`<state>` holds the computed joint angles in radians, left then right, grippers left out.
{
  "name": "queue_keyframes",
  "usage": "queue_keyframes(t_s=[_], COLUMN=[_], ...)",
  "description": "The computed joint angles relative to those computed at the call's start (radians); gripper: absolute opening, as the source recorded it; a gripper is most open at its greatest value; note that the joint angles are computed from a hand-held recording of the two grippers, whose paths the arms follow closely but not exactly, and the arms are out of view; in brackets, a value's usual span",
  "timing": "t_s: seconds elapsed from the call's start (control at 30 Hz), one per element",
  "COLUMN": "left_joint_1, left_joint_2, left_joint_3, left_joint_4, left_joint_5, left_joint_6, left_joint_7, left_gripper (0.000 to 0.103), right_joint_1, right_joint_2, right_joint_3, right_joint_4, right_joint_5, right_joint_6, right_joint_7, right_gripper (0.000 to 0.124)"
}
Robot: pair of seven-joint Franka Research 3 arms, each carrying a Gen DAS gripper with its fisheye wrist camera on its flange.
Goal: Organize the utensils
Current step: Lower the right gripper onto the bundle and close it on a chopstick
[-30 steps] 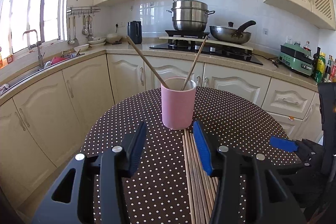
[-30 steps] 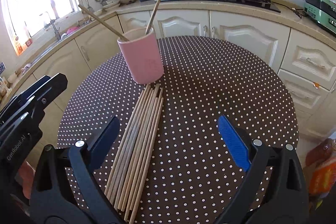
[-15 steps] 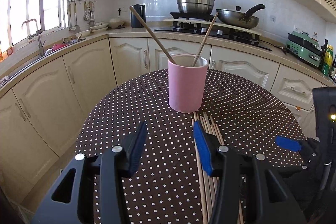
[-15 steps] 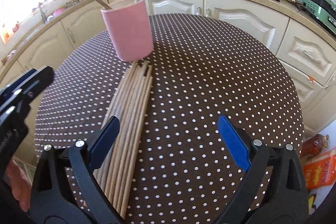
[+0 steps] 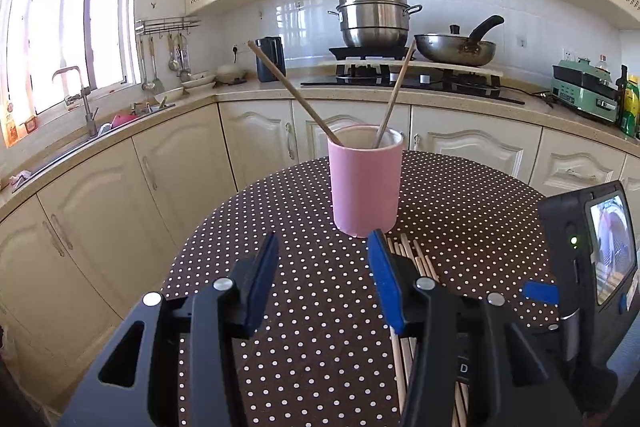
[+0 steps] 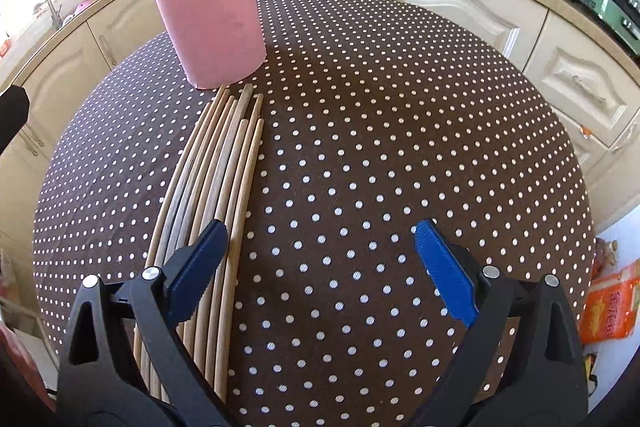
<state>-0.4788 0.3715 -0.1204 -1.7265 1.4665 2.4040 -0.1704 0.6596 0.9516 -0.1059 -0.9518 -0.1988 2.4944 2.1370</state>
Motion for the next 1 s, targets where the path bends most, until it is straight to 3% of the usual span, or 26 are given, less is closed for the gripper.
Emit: queue_keyframes(t_s=[0.1, 0.17, 0.23, 0.43, 0.57, 0.7, 0.87, 1.0], left_joint_1=[0.010, 0.011, 0.010, 0.007, 0.004, 0.006, 0.014, 0.007], left_joint_2=[0.012, 0.022, 0.033, 0.045, 0.043, 0.045, 0.047, 0.045], left_joint_3=[-0.001, 0.002, 0.006, 0.019, 0.026, 0.026, 0.027, 0.030], left_joint_4=[0.012, 0.023, 0.035, 0.044, 0.041, 0.043, 0.043, 0.036], left_joint_5=[-0.025, -0.043, -0.062, -0.100, -0.105, -0.120, -0.149, -0.153], left_joint_6=[0.024, 0.030, 0.036, 0.050, 0.056, 0.059, 0.085, 0.079], left_joint_7=[0.021, 0.037, 0.055, 0.082, 0.084, 0.089, 0.100, 0.096], left_gripper=[0.047, 0.047, 0.047, 0.047, 0.047, 0.047, 0.047, 0.047], right_joint_1=[-0.010, -0.014, -0.019, -0.021, -0.024, -0.016, -0.037, -0.023], right_joint_2=[0.044, 0.063, 0.076, 0.148, 0.123, 0.023, -0.004, 0.029], right_joint_3=[0.011, 0.020, 0.037, 0.053, 0.055, 0.036, 0.062, 0.037], right_joint_4=[0.070, 0.096, 0.118, 0.246, 0.203, 0.033, -0.028, 0.024], right_joint_5=[0.012, 0.023, 0.035, 0.080, 0.104, 0.105, 0.138, 0.120], right_joint_6=[-0.015, -0.004, 0.012, -0.021, -0.003, 0.062, 0.103, 0.090], right_joint_7=[-0.022, -0.042, -0.088, -0.167, -0.179, -0.146, -0.139, -0.124], right_gripper=[0.091, 0.083, 0.067, 0.035, 0.030, 0.021, 0.022, 0.023])
